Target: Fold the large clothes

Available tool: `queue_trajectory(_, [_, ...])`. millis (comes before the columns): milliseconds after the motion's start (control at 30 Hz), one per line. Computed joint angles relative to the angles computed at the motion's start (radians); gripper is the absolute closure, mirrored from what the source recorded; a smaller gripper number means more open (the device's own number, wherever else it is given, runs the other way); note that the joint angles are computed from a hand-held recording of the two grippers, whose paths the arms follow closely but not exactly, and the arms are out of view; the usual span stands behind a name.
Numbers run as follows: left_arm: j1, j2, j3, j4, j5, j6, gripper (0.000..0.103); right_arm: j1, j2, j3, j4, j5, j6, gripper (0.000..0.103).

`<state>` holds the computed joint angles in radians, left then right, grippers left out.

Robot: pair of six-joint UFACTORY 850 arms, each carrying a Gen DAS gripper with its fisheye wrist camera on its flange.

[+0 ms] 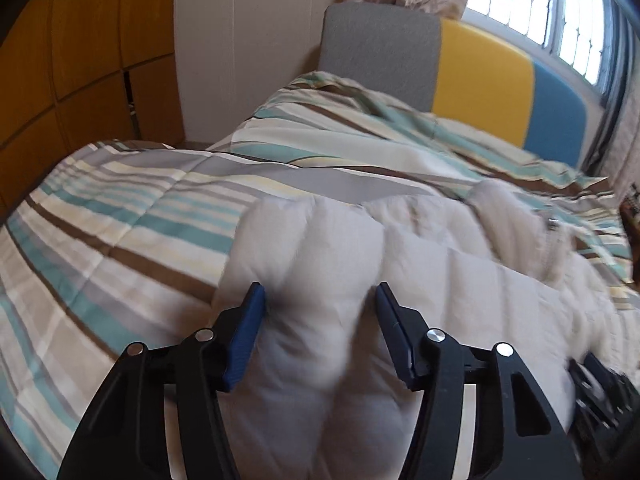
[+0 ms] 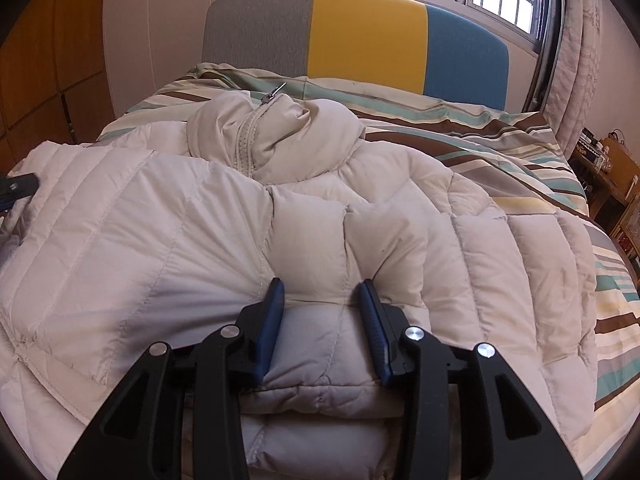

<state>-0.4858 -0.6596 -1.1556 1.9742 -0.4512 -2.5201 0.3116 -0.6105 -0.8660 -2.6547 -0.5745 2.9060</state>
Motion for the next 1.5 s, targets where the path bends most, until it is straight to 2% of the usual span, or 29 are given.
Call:
queue_trajectory(67, [0.02, -0.043, -0.05, -0.091, 0.036, 0.112, 0.049, 0.0, 0.001, 0.002, -0.001, -0.001, 0.001, 0.064])
queue_trajectory(133, [0.043, -0.079, -0.071, -0.042, 0.09, 0.078, 0.049, 0.0, 0.002, 0.005, -0.009, -0.003, 0.008, 0.064])
queue_trajectory(200, [0.05, -0.098, -0.067, 0.075, 0.086, -0.031, 0.047, 0.0, 0.002, 0.004, -0.015, -0.002, 0.01, 0.064])
queue_trajectory(433, [0.04, -0.096, -0.058, 0.06, 0.061, -0.018, 0.045, 0.001, -0.007, -0.005, -0.007, 0.001, 0.0, 0.064])
queue_trajectory(533, [0.012, -0.054, -0.023, -0.06, 0.028, 0.102, 0.034, 0.001, -0.007, -0.006, -0.001, 0.002, -0.006, 0.064])
queue_trajectory(567, [0.002, -0.038, -0.009, -0.067, 0.016, 0.108, 0.026, 0.002, -0.007, -0.006, 0.002, 0.001, -0.01, 0.064])
queue_trajectory(600, [-0.016, -0.007, 0.029, -0.039, -0.016, 0.071, 0.023, 0.002, -0.007, -0.006, 0.003, 0.0, -0.011, 0.064])
queue_trajectory(733, [-0.072, 0.071, 0.131, 0.17, -0.076, -0.162, 0.023, 0.002, -0.007, -0.006, 0.003, -0.003, -0.01, 0.064])
queue_trajectory(767, [-0.086, 0.07, 0.129, 0.163, -0.078, -0.152, 0.023, 0.002, -0.007, -0.005, 0.0, -0.004, -0.007, 0.064])
queue_trajectory(833, [-0.108, 0.035, 0.083, 0.076, -0.053, -0.034, 0.023, 0.001, -0.005, -0.002, -0.006, -0.005, 0.0, 0.064])
queue_trajectory(933, [-0.109, -0.036, 0.004, -0.063, -0.043, 0.132, 0.022, -0.001, -0.002, 0.002, -0.017, -0.007, 0.01, 0.064])
queue_trajectory(1000, [-0.087, -0.066, -0.018, -0.026, 0.009, 0.094, 0.021, -0.001, -0.001, 0.004, -0.02, -0.01, 0.012, 0.064])
queue_trajectory(1067, [-0.078, -0.083, -0.036, -0.034, 0.028, 0.114, 0.021, -0.002, -0.003, 0.002, -0.024, -0.007, 0.015, 0.064])
queue_trajectory(1167, [-0.079, -0.104, -0.063, -0.091, 0.022, 0.186, 0.021, -0.001, -0.007, -0.003, -0.014, -0.004, 0.005, 0.064])
queue_trajectory(1267, [-0.079, -0.101, -0.054, -0.061, 0.019, 0.152, 0.02, -0.001, -0.008, -0.006, -0.015, -0.003, 0.006, 0.064])
queue_trajectory(1333, [-0.082, -0.092, -0.047, -0.077, 0.008, 0.159, 0.015, -0.001, -0.008, -0.006, -0.012, -0.001, 0.003, 0.064])
queue_trajectory(1400, [-0.088, -0.071, -0.027, -0.095, -0.004, 0.162, 0.004, 0.0, -0.007, -0.007, -0.005, 0.005, -0.006, 0.064])
queue_trajectory(1500, [-0.089, -0.005, 0.045, -0.007, 0.024, 0.072, 0.003, -0.002, 0.003, -0.009, 0.002, 0.028, -0.021, 0.06])
